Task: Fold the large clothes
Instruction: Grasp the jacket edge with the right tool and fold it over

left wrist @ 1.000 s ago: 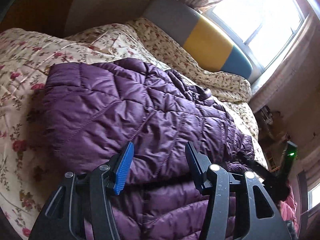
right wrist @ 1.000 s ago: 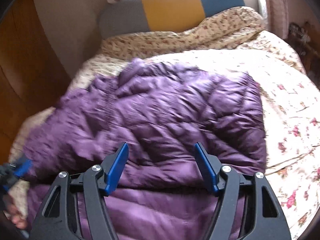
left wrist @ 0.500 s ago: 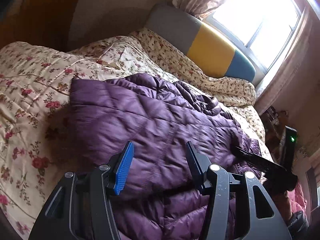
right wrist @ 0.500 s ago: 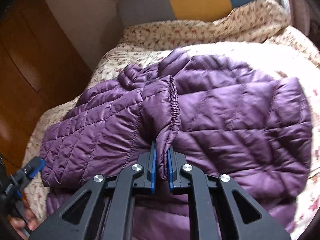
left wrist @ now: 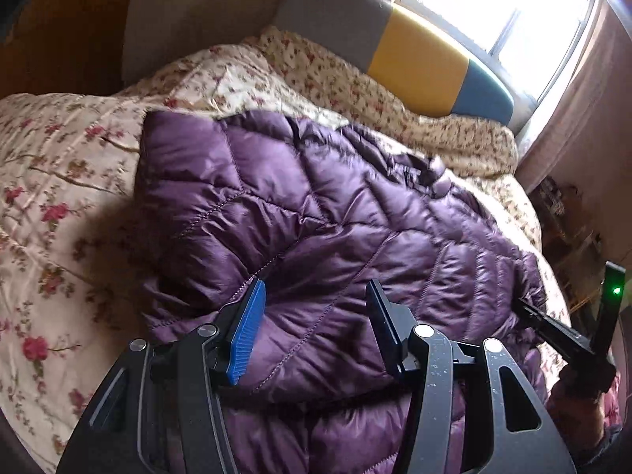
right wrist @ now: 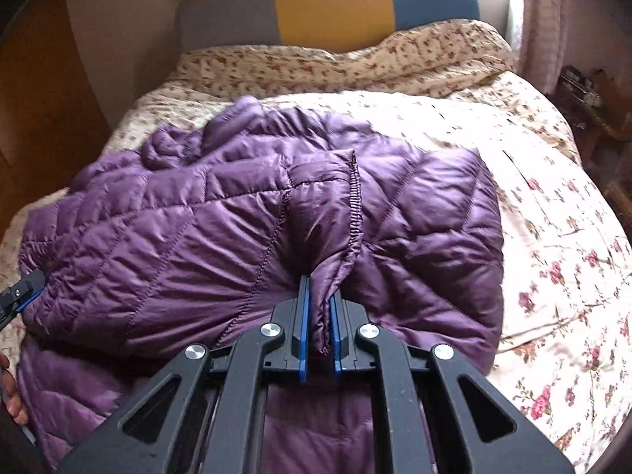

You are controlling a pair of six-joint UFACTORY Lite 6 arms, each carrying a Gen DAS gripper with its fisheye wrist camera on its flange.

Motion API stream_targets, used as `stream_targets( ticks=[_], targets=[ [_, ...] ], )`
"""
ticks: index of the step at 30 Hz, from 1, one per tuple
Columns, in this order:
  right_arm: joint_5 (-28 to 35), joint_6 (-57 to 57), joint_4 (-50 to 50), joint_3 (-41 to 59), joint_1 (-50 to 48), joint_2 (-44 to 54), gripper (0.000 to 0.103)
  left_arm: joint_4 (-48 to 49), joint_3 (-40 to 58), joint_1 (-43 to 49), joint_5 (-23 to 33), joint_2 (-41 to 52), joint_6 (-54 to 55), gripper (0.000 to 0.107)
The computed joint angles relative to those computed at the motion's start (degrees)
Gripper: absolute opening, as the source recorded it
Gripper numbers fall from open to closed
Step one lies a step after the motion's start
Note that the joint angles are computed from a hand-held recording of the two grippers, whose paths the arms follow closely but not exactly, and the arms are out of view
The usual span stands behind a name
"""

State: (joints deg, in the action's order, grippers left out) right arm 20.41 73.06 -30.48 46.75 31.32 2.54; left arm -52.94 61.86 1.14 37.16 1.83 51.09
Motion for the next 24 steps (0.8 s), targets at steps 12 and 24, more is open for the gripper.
stream_targets(
  ticks=[12, 24],
  targets=[
    [-0.89, 12.25, -12.12, 1.61, 2.04, 7.49, 0.008, 4.33, -1.61, -5.60, -8.75, 3.13, -2.69, 0.053],
    [6.47, 8.78, -11.78, 0.91, 3.01, -0.81, 0.045, 7.90, 1.09, -3.10, -6.91, -2.01, -7.45, 0.068]
  ],
)
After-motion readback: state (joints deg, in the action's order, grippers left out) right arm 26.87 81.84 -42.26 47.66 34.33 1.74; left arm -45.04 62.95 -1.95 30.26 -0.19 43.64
